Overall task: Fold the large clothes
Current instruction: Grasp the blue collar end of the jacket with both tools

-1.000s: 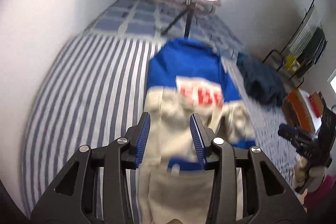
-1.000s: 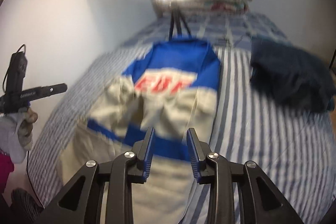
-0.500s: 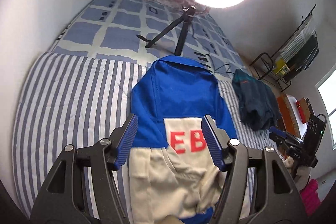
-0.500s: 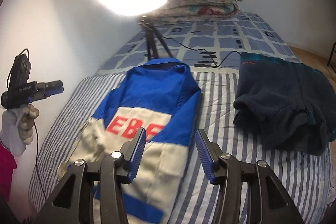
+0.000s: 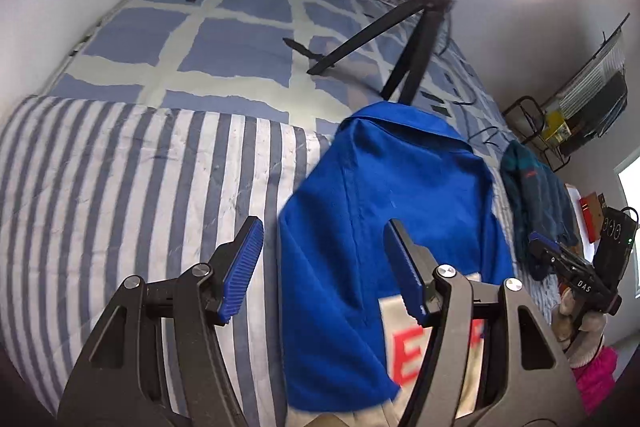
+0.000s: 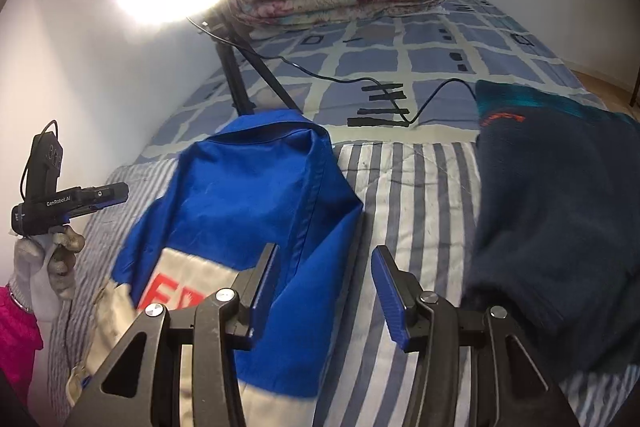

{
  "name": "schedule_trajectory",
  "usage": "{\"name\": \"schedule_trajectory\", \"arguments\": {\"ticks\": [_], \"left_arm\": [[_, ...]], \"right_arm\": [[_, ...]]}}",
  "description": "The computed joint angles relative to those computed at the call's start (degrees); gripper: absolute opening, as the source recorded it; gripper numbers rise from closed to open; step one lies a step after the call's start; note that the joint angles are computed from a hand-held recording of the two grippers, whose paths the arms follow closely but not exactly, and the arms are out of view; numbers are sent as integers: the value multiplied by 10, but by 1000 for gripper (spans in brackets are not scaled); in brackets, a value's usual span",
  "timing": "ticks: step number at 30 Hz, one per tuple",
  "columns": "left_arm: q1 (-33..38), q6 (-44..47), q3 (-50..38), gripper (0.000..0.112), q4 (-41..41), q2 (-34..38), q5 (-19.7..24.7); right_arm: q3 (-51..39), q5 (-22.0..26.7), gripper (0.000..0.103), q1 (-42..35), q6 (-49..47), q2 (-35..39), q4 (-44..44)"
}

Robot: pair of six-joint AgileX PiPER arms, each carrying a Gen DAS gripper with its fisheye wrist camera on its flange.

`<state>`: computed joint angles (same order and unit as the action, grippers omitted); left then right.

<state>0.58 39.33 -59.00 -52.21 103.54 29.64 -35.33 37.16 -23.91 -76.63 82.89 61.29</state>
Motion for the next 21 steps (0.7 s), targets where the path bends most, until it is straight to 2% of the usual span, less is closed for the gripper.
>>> {"name": "schedule_trajectory", "arguments": {"ticks": [2,7,10,13,15,17,20,21], "left_arm": [[-8,0,-16,64,4,28,-12],[-27,-36,-46,63,36,79,-43],[-45,-53,-57,62,59,93,-59],[-79,-97,-68,60,133,102,-83],[-107,-167,-70,57,220,106,-109],[-124,-185,-59,49,248,105,-135],[-127,-113,-40,30,171,101,-159],[-129,-96,-36,18,154,99,-162]], "right_arm": [[-11,-32,50,25,-6,31,21],[-36,-70,46,58,-37,103,82],[-51,-110,46,92,-49,137,99],[-67,-146,46,120,-59,166,113],[-73,-156,48,129,-74,179,130],[-77,-164,46,137,-88,185,142],[-68,-178,27,150,-132,181,175],[-68,-183,14,155,-133,181,175]]}}
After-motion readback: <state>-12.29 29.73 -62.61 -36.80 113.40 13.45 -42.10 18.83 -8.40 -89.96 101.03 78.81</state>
